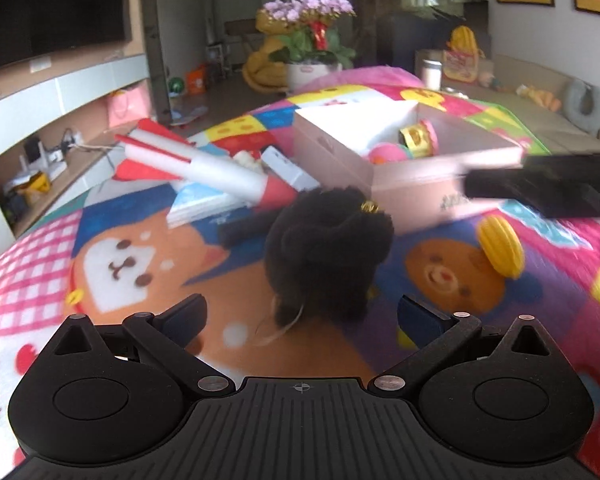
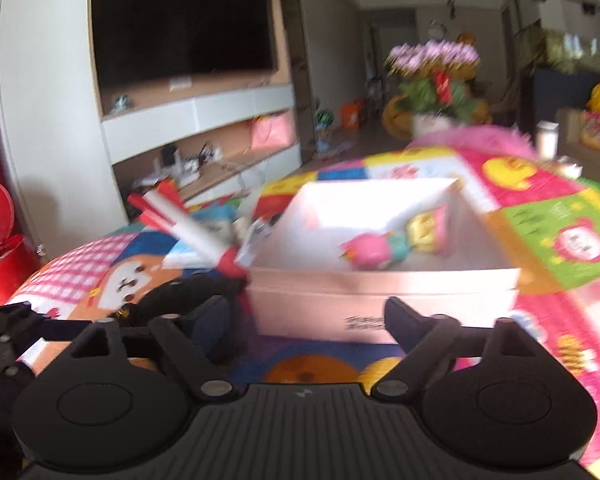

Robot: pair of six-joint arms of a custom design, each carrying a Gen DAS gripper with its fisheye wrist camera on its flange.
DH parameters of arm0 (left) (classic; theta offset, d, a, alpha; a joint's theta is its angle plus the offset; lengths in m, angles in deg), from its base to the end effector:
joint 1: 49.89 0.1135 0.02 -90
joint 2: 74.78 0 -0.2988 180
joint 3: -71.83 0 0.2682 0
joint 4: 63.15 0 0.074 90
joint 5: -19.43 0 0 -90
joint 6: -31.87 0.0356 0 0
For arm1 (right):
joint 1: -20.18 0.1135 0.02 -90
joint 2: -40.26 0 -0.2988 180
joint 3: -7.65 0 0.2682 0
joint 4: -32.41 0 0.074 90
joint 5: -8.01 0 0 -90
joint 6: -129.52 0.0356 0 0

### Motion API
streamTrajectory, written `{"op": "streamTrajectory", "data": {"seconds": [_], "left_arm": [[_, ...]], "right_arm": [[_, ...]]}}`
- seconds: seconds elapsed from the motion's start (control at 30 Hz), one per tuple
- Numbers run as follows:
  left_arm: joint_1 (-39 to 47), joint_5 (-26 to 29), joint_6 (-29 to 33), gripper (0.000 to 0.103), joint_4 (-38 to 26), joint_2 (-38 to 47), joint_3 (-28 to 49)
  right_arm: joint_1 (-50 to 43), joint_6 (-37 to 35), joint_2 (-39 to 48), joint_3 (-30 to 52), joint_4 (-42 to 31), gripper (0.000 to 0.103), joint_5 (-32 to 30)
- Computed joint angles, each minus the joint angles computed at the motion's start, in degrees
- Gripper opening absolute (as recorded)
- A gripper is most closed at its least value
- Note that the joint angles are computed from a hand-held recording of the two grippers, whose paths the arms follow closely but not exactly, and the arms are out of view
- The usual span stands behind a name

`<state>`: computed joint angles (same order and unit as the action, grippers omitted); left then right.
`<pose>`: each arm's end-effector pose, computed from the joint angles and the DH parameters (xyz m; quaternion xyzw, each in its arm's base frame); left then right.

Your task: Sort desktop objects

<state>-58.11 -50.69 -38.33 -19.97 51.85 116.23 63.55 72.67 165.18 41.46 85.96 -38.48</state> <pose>0.3130 -0.0574 0.0198 0.2873 0.8448 -0.1123 0.4372 0.2095 0.1641 0.0295 0.0889 0.8445 -0.0070 0.5281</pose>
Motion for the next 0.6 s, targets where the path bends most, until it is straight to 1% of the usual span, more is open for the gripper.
{"op": "streamTrajectory", "data": {"seconds": [0.07,0.13,0.17,0.2,0.23,0.3,0.4,0.5,0.6], "left_arm": [[-1.3,-1.3,-1.5,0.103,1.6,1.2,1.1],[-1.7,-1.8,-1.7,0.099,1.4,1.3,2.3],[-2.0,-2.1,-1.3,0.081,0.8,1.4,3.0],[-2.3,-1.8,-0.7,0.071,-0.9,1.4,3.9],[-2.3,-2.0,-0.5,0.071,-2.0,1.3,4.6],[-1.8,-1.1,0.2,0.069,-2.1,1.4,4.5],[0.4,2.0,3.0,0.068,-5.0,-0.1,4.0],[4.3,6.8,8.9,0.069,-10.2,-2.8,3.3],[8.3,8.7,15.5,0.073,-12.4,-3.8,3.1]], "right_arm": [[1.1,0.5,0.5,-1.1,-0.8,0.096,2.5],[1.8,1.4,1.0,-2.0,-2.3,0.097,3.2],[2.1,1.8,1.3,-2.3,-2.8,0.097,2.9],[2.5,2.3,1.8,-2.5,-3.2,0.098,2.7],[2.8,2.9,2.2,-2.5,-3.9,0.099,2.6],[3.2,4.0,2.9,-2.2,-5.4,0.101,1.9],[2.9,5.0,3.1,-1.0,-8.0,0.103,0.0],[2.1,5.6,2.7,-0.1,-10.3,0.103,-2.2],[1.7,5.7,2.2,0.6,-12.0,0.103,-3.9]]}}
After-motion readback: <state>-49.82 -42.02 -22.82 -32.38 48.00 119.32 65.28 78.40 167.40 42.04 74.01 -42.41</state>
